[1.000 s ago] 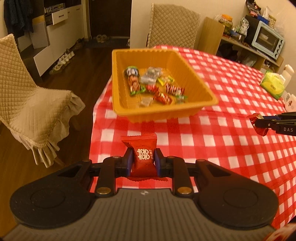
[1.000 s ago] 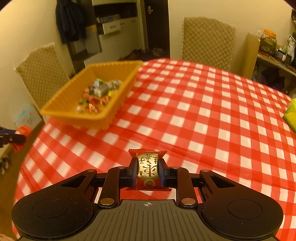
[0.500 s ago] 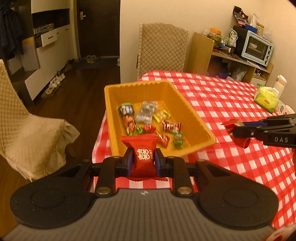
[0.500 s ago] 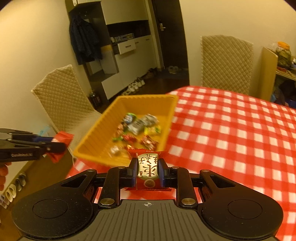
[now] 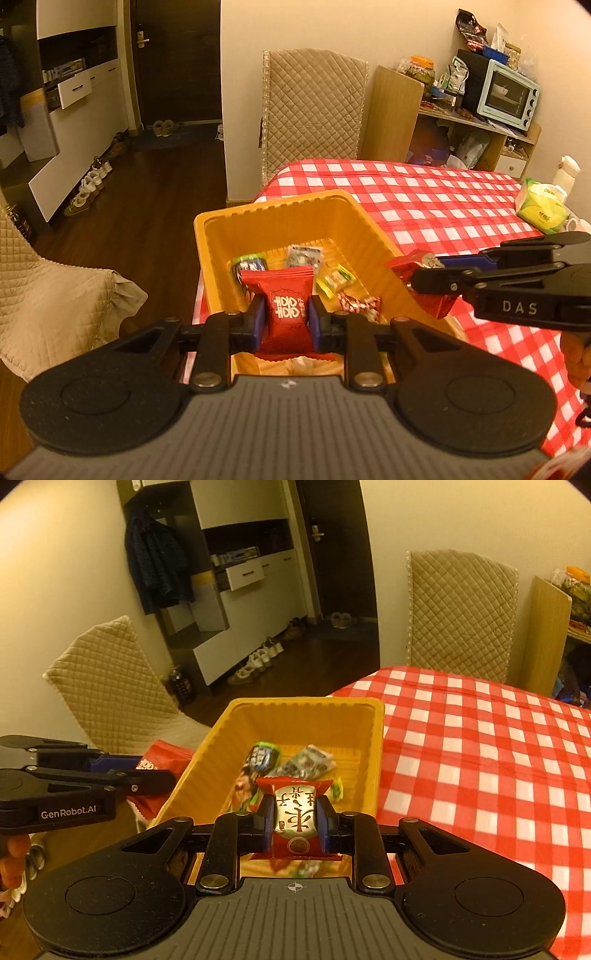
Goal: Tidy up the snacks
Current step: 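Carry the red packet in the left gripper while the right carries the red-and-gold packet to the tray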
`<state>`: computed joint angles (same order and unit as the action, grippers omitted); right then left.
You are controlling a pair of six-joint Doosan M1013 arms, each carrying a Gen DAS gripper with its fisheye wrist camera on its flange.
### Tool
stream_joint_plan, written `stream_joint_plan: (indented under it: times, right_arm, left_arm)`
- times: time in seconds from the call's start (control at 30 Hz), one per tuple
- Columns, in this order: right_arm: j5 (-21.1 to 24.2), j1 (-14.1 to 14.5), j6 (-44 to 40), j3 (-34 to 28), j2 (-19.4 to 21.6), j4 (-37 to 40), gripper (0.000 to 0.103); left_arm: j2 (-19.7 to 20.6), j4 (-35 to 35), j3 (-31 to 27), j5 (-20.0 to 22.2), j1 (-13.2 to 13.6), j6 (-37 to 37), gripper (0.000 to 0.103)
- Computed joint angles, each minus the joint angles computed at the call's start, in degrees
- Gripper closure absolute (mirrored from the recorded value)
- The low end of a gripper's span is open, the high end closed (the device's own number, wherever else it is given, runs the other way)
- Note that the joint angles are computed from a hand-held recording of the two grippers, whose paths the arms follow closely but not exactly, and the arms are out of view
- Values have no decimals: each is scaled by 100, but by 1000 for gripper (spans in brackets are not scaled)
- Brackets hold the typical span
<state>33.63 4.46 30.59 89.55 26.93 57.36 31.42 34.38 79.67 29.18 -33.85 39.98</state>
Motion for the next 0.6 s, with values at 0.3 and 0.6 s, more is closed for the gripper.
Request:
stream_joint_plan:
  times: [0.3, 0.6]
  right_arm:
    - [-277, 152, 723, -536, 431, -456, 79]
    - [-595, 280, 925, -911, 753, -576, 79]
  left_arm:
    - [374, -611, -528, 87, 226, 776, 81]
    - [542, -961, -752, 74, 334, 1224, 81]
